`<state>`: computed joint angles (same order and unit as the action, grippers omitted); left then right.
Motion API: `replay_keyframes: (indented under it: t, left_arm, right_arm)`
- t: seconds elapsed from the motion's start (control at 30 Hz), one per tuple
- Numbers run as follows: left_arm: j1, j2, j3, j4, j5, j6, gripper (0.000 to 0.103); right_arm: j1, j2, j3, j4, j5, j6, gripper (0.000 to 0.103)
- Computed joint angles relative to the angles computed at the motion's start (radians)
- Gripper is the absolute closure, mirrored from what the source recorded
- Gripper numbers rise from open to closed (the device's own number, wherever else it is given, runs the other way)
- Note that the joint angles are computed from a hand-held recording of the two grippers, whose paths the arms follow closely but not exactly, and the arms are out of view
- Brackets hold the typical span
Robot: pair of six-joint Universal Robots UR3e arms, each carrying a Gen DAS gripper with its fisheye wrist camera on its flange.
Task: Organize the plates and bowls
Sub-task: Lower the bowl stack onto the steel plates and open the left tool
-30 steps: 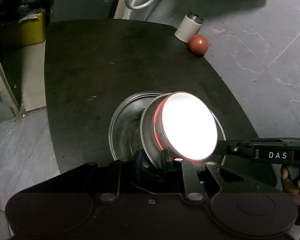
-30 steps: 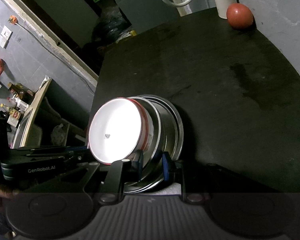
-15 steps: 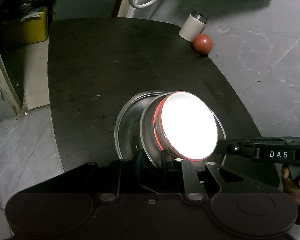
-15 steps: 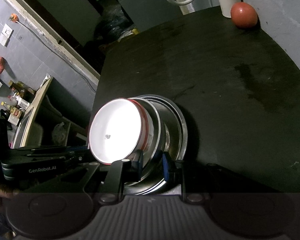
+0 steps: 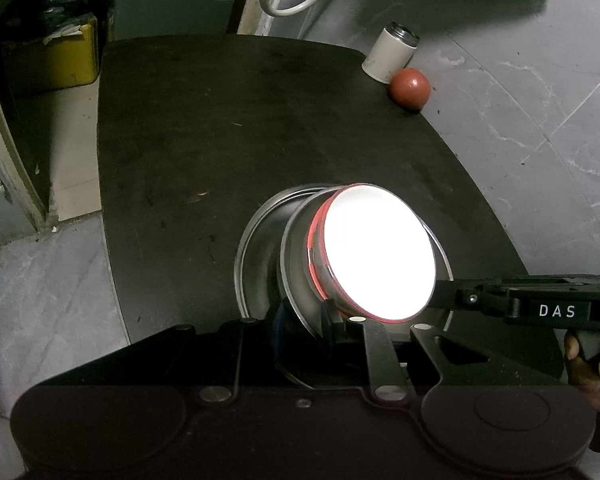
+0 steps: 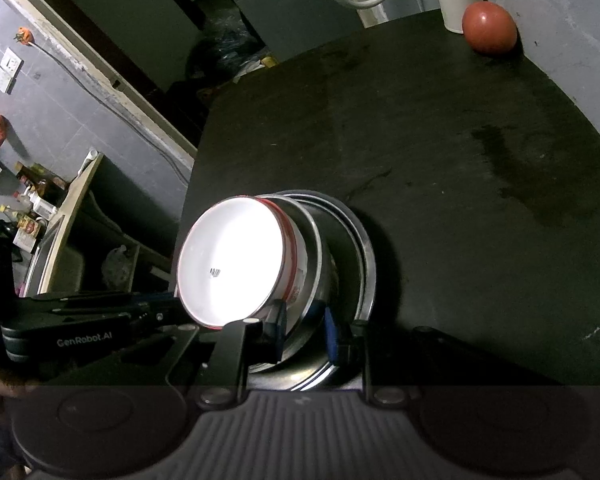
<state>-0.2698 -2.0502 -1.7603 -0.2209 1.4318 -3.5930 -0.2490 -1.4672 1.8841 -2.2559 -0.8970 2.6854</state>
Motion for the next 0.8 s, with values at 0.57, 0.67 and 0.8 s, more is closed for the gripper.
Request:
replay_keyframes:
  t: [0.57,0.67,0.8]
  left_arm:
    - [-0.018,-0.009,0.024,-0.014,0.033,-0.005,0.079]
    - [-0.021,-0.008,0.026,-0.016,0.039,-0.006,0.077]
    - [-0.029,-0.007,0.031,-0.024,0.057,-0.003,0.073]
  right_arm:
    - [0.006,-0.015,0.068,-0.096,-0.004,0.059,0.079]
    - [0.011,-0.024,0.077,-0.113,-0.015,0.061,0.079]
    - [0.011,-0.033,0.086,-0.124,-0.015,0.062,0.078]
